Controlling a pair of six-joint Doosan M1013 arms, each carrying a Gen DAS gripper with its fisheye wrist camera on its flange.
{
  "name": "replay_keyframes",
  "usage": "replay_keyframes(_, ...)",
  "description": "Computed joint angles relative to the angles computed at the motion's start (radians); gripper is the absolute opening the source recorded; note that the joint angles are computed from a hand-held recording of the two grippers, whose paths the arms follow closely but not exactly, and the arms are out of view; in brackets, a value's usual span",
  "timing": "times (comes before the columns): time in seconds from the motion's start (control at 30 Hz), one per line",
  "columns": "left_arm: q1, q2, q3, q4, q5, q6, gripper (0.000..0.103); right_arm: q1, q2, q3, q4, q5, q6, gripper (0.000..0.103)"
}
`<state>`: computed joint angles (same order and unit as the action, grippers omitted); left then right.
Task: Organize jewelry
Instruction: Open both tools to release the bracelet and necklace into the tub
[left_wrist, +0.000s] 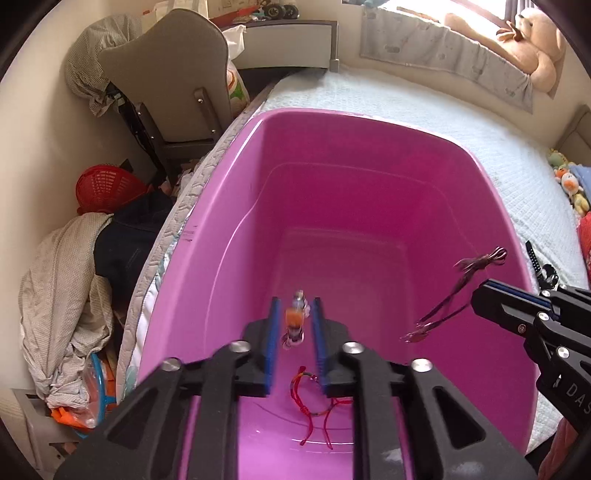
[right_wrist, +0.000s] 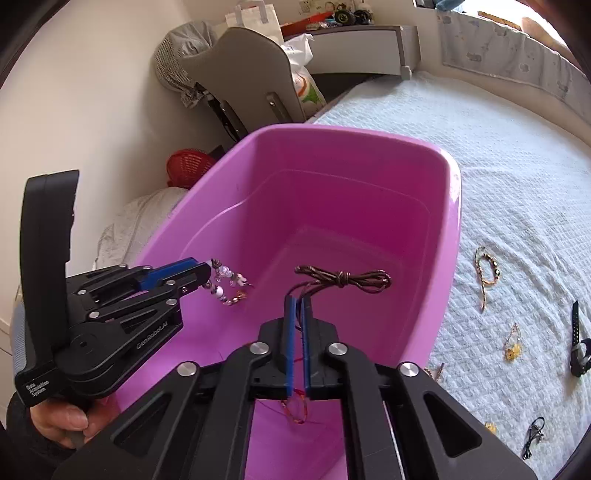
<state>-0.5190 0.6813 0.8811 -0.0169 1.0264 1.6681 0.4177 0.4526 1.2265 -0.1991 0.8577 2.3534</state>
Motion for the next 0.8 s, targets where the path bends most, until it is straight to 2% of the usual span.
replay_keyframes(0.03, -0.001, -0.002, 0.003, 0.008, -0.01, -0.001, 0.045, 0.002, -0.001, 0.001, -0.014, 0.003, 0.015, 0.041)
replay_keyframes(0.07, -0.003, -0.008, 0.012, 0.027, -0.024, -0.009, 0.071, 0.005, -0.004, 0.006, -0.032, 0.0, 0.031, 0.048)
replay_keyframes(0.1, -0.004, -0.014, 0.024, 0.042, -0.046, -0.019, 0.082, 0.008, -0.007, 0.013, -0.051, -0.006, 0.043, 0.049)
replay_keyframes(0.13, -0.004, -0.023, 0.038, 0.048, -0.073, -0.025, 0.088, 0.011, -0.01, 0.014, -0.066, -0.003, 0.05, 0.049)
replay_keyframes(0.53, -0.014, -0.041, 0.051, 0.093, -0.063, -0.064, 0.087, 0.009, -0.047, 0.071, -0.083, -0.029, 0.09, 0.049)
replay_keyframes(0.8, -0.021, -0.065, 0.084, 0.101, -0.075, -0.094, 0.09, 0.017, -0.073, 0.104, -0.112, -0.041, 0.116, 0.054)
